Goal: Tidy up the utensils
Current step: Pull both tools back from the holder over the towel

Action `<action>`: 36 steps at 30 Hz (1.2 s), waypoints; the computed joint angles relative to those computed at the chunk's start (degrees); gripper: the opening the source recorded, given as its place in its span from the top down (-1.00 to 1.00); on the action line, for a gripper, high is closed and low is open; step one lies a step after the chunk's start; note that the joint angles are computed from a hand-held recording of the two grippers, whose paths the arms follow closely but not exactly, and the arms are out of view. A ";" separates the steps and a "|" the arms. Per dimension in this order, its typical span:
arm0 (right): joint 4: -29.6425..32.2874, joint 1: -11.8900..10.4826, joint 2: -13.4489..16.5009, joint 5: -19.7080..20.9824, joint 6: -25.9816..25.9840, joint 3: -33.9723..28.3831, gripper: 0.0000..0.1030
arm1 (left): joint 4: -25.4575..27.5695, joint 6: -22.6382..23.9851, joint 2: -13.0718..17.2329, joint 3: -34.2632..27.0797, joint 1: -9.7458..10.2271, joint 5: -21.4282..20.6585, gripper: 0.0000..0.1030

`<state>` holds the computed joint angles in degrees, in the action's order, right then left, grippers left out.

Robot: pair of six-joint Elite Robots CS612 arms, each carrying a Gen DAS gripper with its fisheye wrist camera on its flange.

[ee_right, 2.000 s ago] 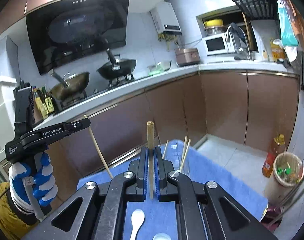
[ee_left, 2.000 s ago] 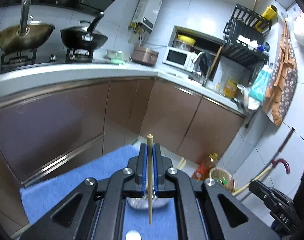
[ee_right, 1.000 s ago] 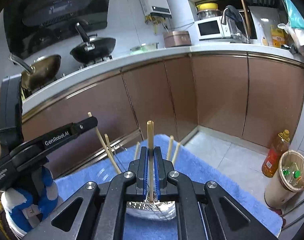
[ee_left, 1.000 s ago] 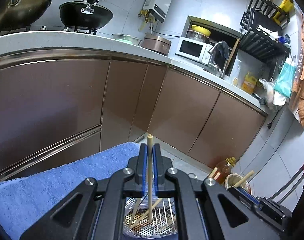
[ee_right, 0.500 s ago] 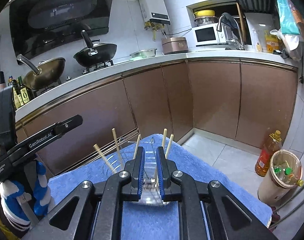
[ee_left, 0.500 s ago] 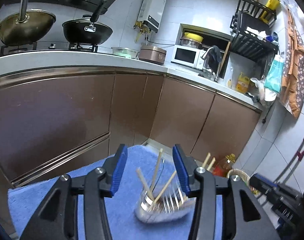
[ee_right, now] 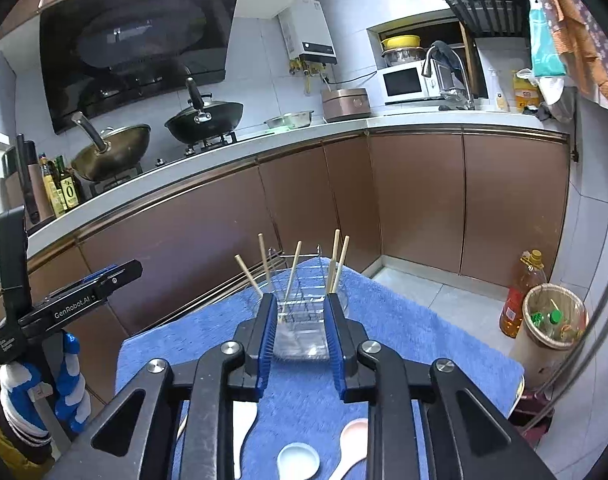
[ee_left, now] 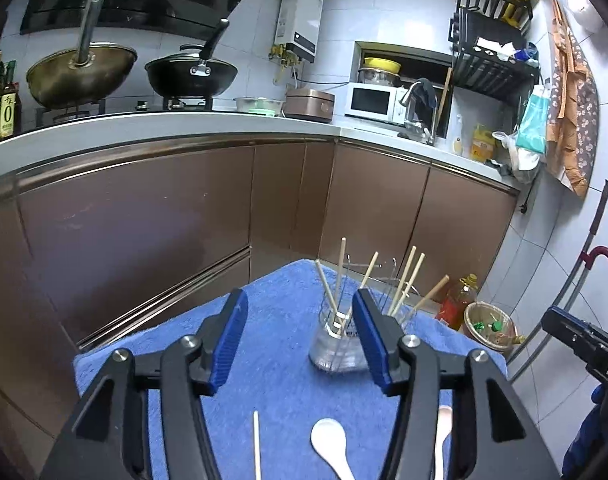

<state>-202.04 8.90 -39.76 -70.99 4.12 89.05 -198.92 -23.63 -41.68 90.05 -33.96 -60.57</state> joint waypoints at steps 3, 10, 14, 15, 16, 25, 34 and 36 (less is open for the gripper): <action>-1.52 0.01 -0.97 -0.31 0.08 2.06 0.54 | -0.64 -1.35 -1.33 2.69 -0.20 -0.42 -0.04; -4.72 -0.04 -2.72 -0.87 0.55 6.07 0.48 | -2.10 -3.08 -3.63 8.24 -0.81 0.10 -0.04; -6.04 -0.25 -3.12 -0.50 1.48 7.41 0.47 | -2.26 -3.89 -4.30 9.98 -1.20 1.72 -0.04; -6.43 -0.36 -3.20 -0.33 1.62 7.78 0.47 | -2.20 -4.04 -4.42 10.38 -1.33 2.17 -0.04; -6.77 -0.41 -3.24 -0.20 1.91 8.06 0.47 | -1.81 -4.15 -4.59 10.82 -1.52 2.75 -0.04; -7.91 -1.11 -3.59 0.52 2.64 10.60 0.47 | 1.03 -7.98 -5.39 13.67 -1.70 2.82 -0.04; -8.68 -2.17 -3.11 0.47 5.34 11.25 0.44 | 4.15 -11.71 -5.46 14.12 -0.49 -0.64 -0.04; -8.43 -2.35 -2.89 0.69 5.60 11.25 0.43 | 5.12 -11.27 -5.21 13.77 -0.65 -0.39 -0.04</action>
<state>-210.48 6.55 -42.65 -70.30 9.72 100.30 -193.81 -34.90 -46.89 103.83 -34.61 -60.97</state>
